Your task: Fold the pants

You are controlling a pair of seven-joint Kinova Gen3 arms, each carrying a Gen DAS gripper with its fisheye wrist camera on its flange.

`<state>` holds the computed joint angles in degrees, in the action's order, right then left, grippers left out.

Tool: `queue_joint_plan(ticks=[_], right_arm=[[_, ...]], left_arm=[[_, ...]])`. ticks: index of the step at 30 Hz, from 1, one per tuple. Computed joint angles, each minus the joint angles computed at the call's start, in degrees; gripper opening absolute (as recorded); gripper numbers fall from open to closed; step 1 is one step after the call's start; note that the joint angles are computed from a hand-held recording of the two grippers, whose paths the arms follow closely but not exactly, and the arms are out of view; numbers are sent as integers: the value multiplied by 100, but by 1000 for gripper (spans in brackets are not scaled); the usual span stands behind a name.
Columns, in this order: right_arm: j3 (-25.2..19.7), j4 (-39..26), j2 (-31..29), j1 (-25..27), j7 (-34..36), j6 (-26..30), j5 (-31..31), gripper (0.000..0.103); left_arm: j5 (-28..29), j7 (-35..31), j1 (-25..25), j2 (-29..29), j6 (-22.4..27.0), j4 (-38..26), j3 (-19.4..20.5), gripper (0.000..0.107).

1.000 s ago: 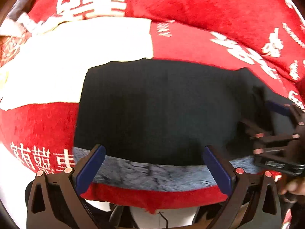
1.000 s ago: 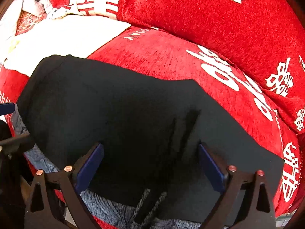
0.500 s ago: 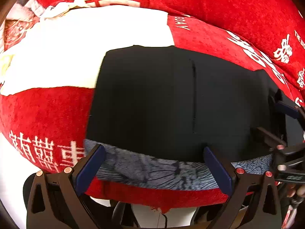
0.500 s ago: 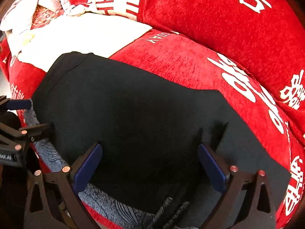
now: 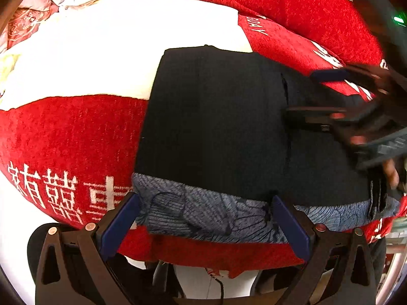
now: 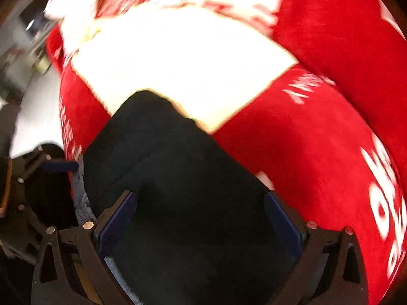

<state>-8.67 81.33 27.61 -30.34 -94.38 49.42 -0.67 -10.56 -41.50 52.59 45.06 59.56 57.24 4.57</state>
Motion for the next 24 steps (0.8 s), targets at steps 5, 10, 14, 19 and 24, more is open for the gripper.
queue_joint_plan(ticks=[5, 10, 14, 19, 24], right_arm=[[-519, -968, 662, 587, 707, 920, -485, 100], [-140, -816, 246, 234, 1172, 1061, -422, 35], [-143, -96, -349, 47, 1247, 412, -224, 26], [-107, 725, -1092, -332, 931, -372, 324, 22], [-230, 1267, -1698, -308, 823, -820, 512, 22]], left_arm=[[838, -414, 212, -266, -351, 494, -760, 103], [1267, -784, -221, -733, -1366, 1410, -596, 103], [1323, -1460, -1220, -960, -2195, 1960, 462, 103], [615, -2068, -2223, -854, -2475, 1987, 1725, 103], [1133, -3233, -3361, -542, -3218, 2327, 3052, 103]])
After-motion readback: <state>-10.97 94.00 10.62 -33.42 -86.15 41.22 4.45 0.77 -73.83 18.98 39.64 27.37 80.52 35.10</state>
